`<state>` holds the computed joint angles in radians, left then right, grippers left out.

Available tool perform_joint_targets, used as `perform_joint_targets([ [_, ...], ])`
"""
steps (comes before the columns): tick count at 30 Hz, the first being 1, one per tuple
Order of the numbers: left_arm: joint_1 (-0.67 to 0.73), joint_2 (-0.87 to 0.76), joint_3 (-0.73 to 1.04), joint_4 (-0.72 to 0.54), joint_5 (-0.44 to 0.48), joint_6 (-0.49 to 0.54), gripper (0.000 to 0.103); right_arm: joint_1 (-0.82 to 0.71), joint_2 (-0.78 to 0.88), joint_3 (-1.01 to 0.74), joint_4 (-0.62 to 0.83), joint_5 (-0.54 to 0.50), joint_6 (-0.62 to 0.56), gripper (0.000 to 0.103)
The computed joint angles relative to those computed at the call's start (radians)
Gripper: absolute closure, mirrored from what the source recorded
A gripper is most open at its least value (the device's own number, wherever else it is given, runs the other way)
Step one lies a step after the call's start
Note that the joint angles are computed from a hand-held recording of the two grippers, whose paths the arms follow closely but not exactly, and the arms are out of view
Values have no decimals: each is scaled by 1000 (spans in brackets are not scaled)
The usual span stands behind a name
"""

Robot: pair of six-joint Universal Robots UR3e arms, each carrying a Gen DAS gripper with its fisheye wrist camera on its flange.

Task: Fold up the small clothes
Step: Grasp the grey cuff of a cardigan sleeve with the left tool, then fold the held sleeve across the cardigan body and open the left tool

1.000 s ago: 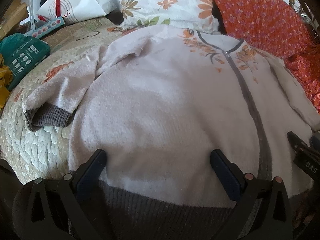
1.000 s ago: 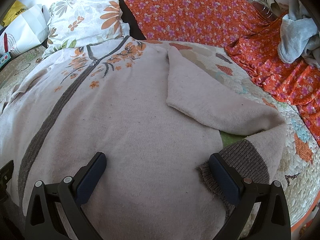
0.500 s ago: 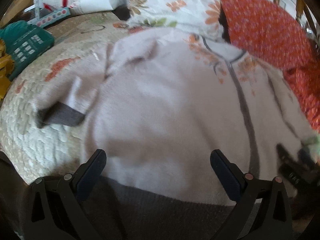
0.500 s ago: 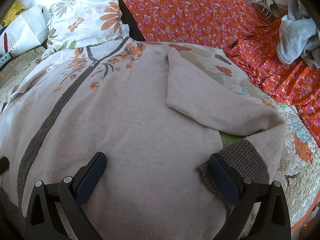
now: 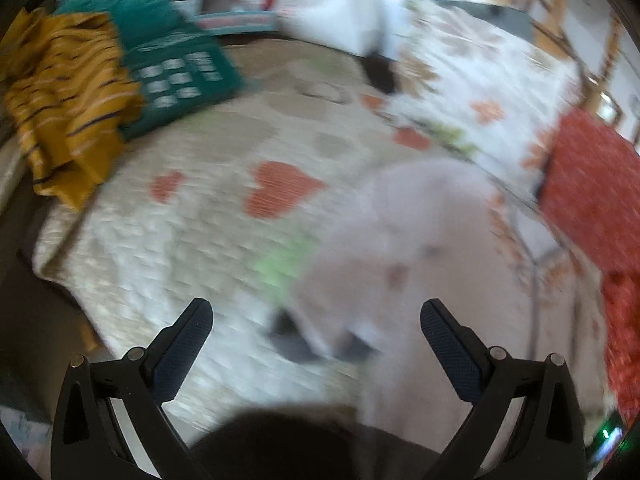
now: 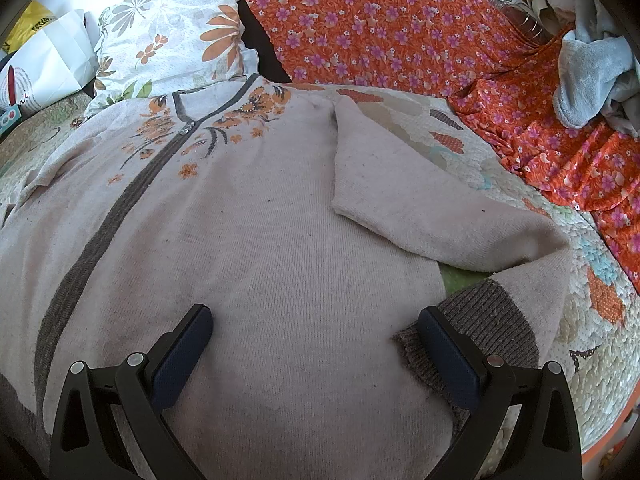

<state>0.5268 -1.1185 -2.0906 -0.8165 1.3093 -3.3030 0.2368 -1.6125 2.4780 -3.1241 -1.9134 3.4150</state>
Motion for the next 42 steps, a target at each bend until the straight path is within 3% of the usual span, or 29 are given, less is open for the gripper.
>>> perform_joint_targets([
  [4,141,5,5,-91,-110,107,0,-4,-16,-7,40,16,13,0],
  [9,173,-68,16,-146,-204,165,3,7,-3,-10,30,-1,17,0],
  [11,191,-107,13,-152,-267,176,40,10,1,-10,25,-5,19,0],
  [12,194,-137,30,-181,-282,180,83,11,4,-10,22,-7,18,0],
  [13,193,-166,48,-217,-288,174,98,14,8,-9,16,-11,20,0],
  [15,228,-173,56,-222,-309,147,98,14,7,-11,26,-9,23,0],
  [20,285,-193,149,-174,-225,136,98,13,0,-13,43,-3,28,0],
  [25,263,-331,330,-98,-50,90,96,16,6,-20,50,-6,32,0],
  [26,255,-359,359,-84,-10,73,93,16,7,-23,55,-5,34,0],
  [28,260,-382,398,-91,19,45,78,14,2,-25,69,1,37,0],
  [29,279,-369,396,-101,0,45,73,13,0,-26,74,3,38,0],
  [31,313,-322,372,-120,-41,50,52,12,0,-27,75,6,39,0],
  [37,267,-215,350,-235,-106,126,28,9,-5,-30,89,13,41,0],
  [42,208,-164,373,-416,-192,171,23,-12,-30,-27,123,50,46,0],
])
